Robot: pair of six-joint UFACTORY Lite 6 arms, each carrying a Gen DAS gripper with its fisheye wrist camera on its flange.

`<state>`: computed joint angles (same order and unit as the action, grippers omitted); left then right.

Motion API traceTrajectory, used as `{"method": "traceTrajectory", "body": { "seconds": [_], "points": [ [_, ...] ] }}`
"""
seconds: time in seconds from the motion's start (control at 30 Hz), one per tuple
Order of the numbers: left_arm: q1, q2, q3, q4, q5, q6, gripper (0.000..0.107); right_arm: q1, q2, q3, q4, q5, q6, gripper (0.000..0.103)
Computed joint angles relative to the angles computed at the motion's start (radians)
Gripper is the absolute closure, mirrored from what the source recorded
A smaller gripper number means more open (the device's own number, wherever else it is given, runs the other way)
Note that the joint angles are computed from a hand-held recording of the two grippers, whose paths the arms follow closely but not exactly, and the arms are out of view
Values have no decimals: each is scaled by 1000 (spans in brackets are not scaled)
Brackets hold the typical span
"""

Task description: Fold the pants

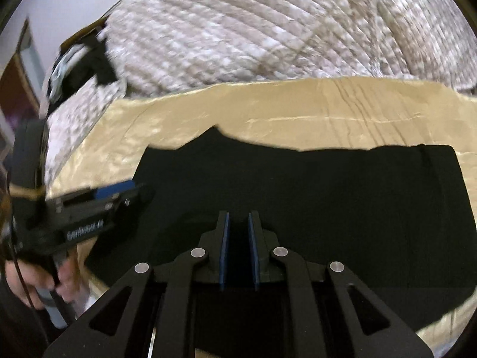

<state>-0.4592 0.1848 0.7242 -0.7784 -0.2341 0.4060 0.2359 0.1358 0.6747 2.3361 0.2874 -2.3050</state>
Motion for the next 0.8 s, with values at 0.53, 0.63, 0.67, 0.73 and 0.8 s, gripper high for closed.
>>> {"method": "traceTrajectory", "body": {
  "seconds": [0.53,0.63,0.67,0.73,0.8],
  "points": [
    [-185,-161,-213,-286,-151,124,63,104,-214,-290,619,86,-644,87],
    [-194,-136,-209,-281,-160,117,63,110,-181,-291,657,80,-679,87],
    [-195,-135,-209,-280,-162,116,63,102,-166,-289,641,89,-663,87],
    [-193,-134,-211,-266,-161,98,63,74,-171,-291,569,93,-592,87],
    [-200,-127,-208,-277,-171,106,63,66,-167,-294,564,101,-589,87]
  ]
}}
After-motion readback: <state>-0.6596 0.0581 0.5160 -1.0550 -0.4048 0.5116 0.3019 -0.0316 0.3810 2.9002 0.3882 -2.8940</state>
